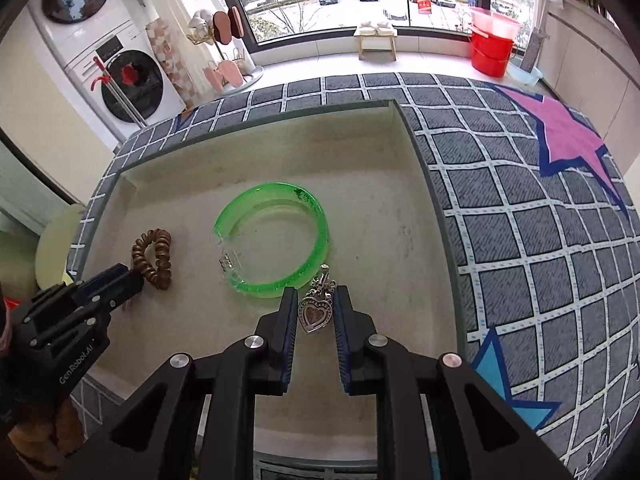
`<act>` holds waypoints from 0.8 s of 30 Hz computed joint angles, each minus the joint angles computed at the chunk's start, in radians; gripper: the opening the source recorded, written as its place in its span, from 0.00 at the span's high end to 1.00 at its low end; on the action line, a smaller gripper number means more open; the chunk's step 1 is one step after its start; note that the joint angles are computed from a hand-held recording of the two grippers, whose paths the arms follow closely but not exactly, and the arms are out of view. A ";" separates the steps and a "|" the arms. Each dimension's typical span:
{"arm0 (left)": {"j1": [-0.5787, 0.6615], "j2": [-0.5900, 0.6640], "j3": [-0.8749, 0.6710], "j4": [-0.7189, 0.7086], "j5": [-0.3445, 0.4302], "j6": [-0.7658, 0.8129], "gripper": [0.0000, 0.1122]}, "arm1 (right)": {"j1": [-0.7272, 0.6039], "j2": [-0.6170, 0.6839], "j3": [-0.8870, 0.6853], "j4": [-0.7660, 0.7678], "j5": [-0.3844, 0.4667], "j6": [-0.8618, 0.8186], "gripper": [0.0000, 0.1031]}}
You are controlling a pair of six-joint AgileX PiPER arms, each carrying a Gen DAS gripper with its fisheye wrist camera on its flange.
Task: Organize jewelry
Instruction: 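Carry the hair pin and heart pendant into the tray and open both grippers, then lift both tools from the tray back toward the remaining jewelry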
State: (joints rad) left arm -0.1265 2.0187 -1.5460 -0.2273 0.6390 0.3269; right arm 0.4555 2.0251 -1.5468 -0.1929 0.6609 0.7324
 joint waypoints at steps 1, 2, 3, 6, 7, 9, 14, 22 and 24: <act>-0.001 0.000 0.000 0.003 -0.003 -0.003 0.71 | 0.002 0.000 -0.001 -0.009 0.002 0.006 0.80; -0.002 -0.001 0.004 0.006 -0.008 -0.005 0.71 | 0.006 0.002 -0.005 -0.017 0.006 0.012 0.80; -0.002 -0.002 0.006 0.004 -0.013 -0.005 0.71 | 0.004 0.002 -0.007 -0.012 0.006 0.006 0.79; 0.003 -0.013 0.023 -0.007 -0.022 -0.009 0.71 | -0.004 -0.007 -0.002 0.025 -0.008 -0.011 0.49; 0.008 -0.017 0.029 -0.019 -0.026 -0.005 0.71 | 0.000 -0.010 0.000 0.014 -0.016 0.006 0.41; 0.015 -0.024 0.038 -0.027 -0.032 -0.006 0.71 | 0.006 -0.034 0.024 0.003 -0.047 0.030 0.40; 0.029 -0.043 0.060 -0.057 -0.054 0.024 0.71 | 0.017 -0.112 0.109 -0.017 -0.117 0.095 0.40; -0.001 -0.051 0.067 0.021 -0.079 -0.028 0.71 | 0.047 -0.248 0.255 -0.072 -0.178 0.196 0.40; -0.004 -0.052 0.064 0.029 -0.079 -0.043 0.71 | 0.057 -0.278 0.284 -0.100 -0.184 0.232 0.40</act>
State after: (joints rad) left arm -0.1310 1.9664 -1.4820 -0.1987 0.5602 0.2842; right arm 0.5123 1.7470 -1.2631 -0.2932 0.4764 0.9644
